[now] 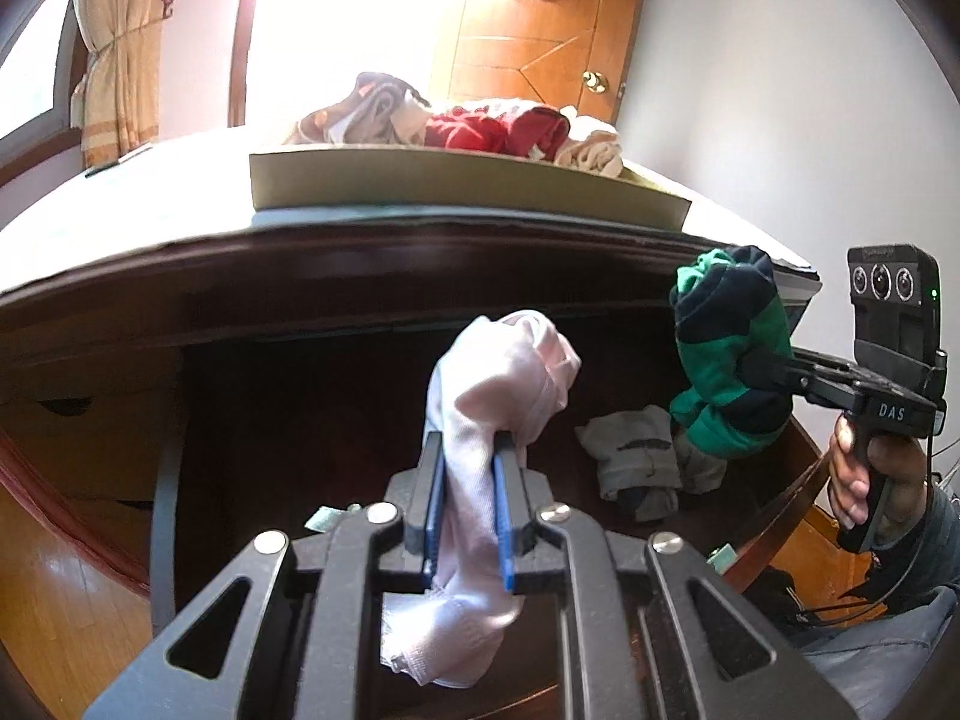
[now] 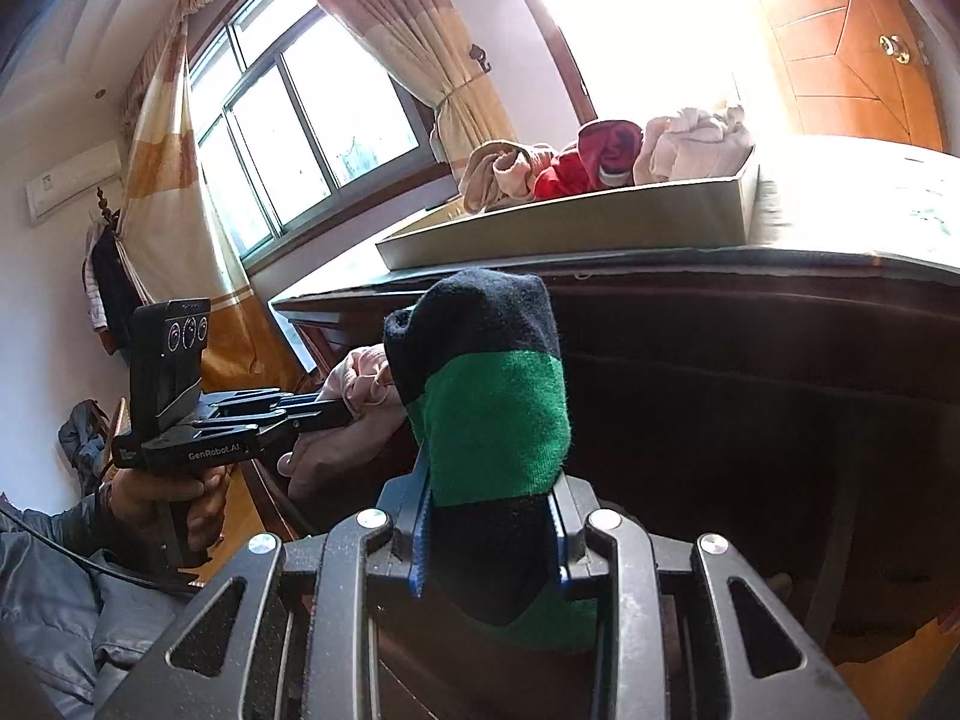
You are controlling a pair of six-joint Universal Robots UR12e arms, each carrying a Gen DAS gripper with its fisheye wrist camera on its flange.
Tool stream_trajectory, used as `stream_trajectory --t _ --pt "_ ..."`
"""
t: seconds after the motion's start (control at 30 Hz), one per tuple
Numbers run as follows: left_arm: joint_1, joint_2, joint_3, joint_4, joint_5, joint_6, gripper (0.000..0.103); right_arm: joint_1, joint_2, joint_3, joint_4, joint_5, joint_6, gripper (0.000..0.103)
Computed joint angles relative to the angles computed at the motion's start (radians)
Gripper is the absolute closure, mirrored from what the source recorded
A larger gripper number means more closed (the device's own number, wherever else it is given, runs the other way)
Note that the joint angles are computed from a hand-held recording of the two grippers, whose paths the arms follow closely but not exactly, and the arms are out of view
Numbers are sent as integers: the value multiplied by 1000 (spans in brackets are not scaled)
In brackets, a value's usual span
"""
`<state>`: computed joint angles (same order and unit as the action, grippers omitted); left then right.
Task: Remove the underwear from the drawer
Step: 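Carry both held socks over the cardboard tray lid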
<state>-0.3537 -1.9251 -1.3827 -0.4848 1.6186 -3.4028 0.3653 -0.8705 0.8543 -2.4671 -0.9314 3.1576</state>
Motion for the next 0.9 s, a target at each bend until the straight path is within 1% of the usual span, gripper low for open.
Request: stream_trajectory --t 0.07,0.27,0.6,0.9 --pt "-3 2 -3 14 17 -7 91 0 -1 8 -25 0 9 71" --pt "-13 4 -7 55 74 -7 91 0 -14 54 -137 6 39 71" --pt "-18 8 -13 112 111 -19 91 6 -20 82 -217 21 66 71" --pt "-24 10 -15 150 140 -13 91 10 -19 79 -249 18 90 71"
